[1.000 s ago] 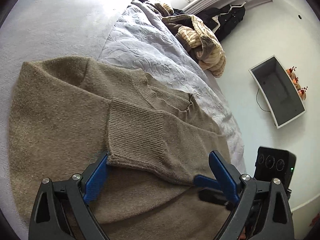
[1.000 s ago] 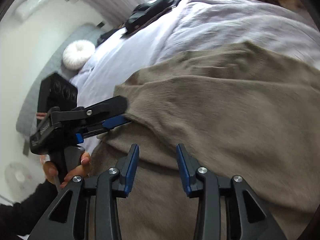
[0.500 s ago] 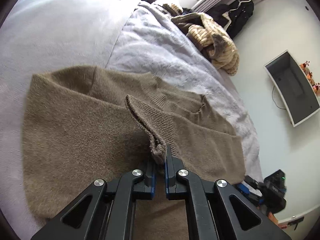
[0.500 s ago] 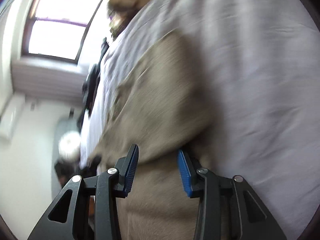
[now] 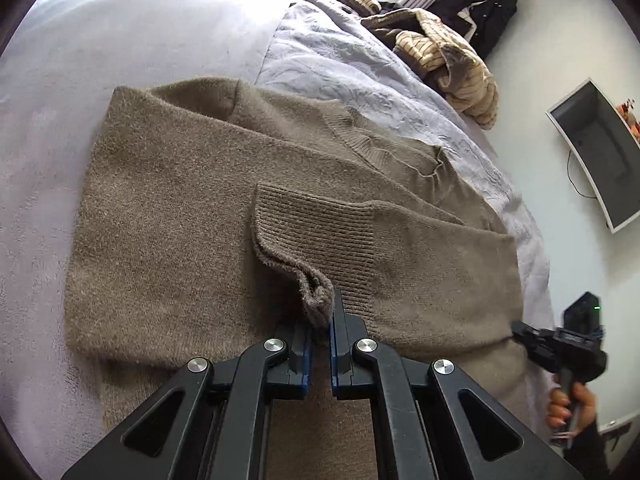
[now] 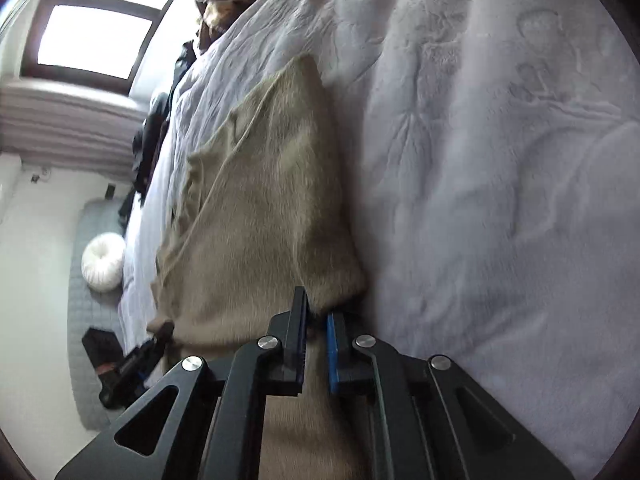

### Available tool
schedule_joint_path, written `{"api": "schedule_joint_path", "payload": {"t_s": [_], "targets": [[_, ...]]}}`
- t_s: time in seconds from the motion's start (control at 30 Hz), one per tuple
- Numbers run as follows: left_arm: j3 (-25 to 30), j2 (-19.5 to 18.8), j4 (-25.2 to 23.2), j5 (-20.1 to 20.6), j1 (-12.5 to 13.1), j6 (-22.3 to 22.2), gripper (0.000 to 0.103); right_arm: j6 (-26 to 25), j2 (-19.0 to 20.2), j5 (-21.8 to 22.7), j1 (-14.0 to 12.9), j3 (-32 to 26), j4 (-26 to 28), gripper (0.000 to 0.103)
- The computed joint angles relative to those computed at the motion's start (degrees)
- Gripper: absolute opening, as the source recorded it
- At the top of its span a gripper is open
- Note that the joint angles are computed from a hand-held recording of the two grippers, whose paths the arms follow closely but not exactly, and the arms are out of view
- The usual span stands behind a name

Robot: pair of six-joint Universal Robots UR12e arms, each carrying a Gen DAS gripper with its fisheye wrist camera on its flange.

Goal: Fold small clothes
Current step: 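Grasp the sleeve cuff with the left tool while the right tool folds the body edge inward, then open both tools and lift them off the folded sweater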

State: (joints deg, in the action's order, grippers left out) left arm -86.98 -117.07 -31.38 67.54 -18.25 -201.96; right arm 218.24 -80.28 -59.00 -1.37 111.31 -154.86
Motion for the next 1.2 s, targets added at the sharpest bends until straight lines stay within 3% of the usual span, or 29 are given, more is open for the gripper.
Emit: {"api": "schedule_joint_path", "payload": {"t_s": [0.07,0.1,0.13,0.2,0.3,0.37,0.4,0.43,0.5,0.6,0.7,0.8,0.87,0.97,1.0,1.03,1.1,1.2], "targets": [[0.25,-0.07,-0.22,0.28,-0.10,0.30,0.007,-5.78,-1.55,-2.88,0.66,-0.92,2.53,0.033],[0.41,-0.14,-0.43,0.35,-0.12,0.38,0.007,-7.10,-2.03,-4.12,0.85,-0.96,2.11,0.050],[0.51,-0.20,-0.58,0.43,-0.17,0.41,0.007,-8.04,-2.34,-5.76,0.86,-1.13,0.52,0.058],[0.39,-0.17,-0.52,0.52,-0.17,0.29,0.007,-6.85,-1.87,-6.92,0.40,-1.31,-2.40,0.058],[0.22,-0.06,-0.35,0.95,-0.26,0.10,0.007,-3.00,0.81,-5.27,-0.85,-2.39,-4.65,0.058],[0.40,-0.03,-0.76,1.43,-0.43,0.06,0.007,-0.97,3.17,-3.68,-1.21,-3.67,-3.46,0.048],[0.58,-0.03,-1.12,1.66,-0.50,0.04,0.007,-0.45,4.24,-2.05,-1.19,-4.31,-2.80,0.022],[0.72,0.04,-1.53,1.94,-0.57,0.20,0.007,-0.51,4.76,-1.12,-1.13,-4.76,-1.97,0.009],[0.84,0.23,-1.46,2.72,-0.80,1.02,0.007,-3.71,4.57,-5.14,0.31,-6.21,0.11,0.009],[0.74,0.21,-0.71,3.63,-1.10,1.93,0.007,-8.83,3.44,-10.98,1.47,-6.82,-1.04,0.009],[0.64,-0.03,-0.82,4.64,-1.36,2.01,0.007,-11.85,3.80,-14.25,1.34,-7.71,4.41,0.009],[0.07,0.73,-1.20,5.17,-1.27,2.32,0.008,-11.37,3.67,-12.82,0.36,-6.09,2.88,0.009],[-0.30,1.67,-2.40,8.82,-1.59,3.45,0.018,-8.50,3.07,-11.04,-0.35,-4.77,0.99,0.009],[-1.40,3.08,-2.14,11.88,-1.63,4.52,0.042,-7.17,1.51,-8.17,-1.53,-2.89,0.26,0.016],[-1.92,3.56,-1.02,12.83,-1.68,4.52,0.071,-7.02,1.08,-7.42,-1.75,-2.36,-0.11,0.021],[-2.33,3.95,0.38,14.95,-1.95,4.18,0.093,-6.77,0.50,-6.09,-2.10,-1.53,-0.73,0.030],[-3.13,4.54,4.04,17.45,-2.36,4.32,0.095,-6.07,0.13,-3.86,-2.42,-0.54,-1.79,0.041],[-1.87,4.25,2.73,16.56,-2.44,4.37,0.095,-6.37,-0.51,-3.67,-1.79,0.14,-1.44,0.041]]}}
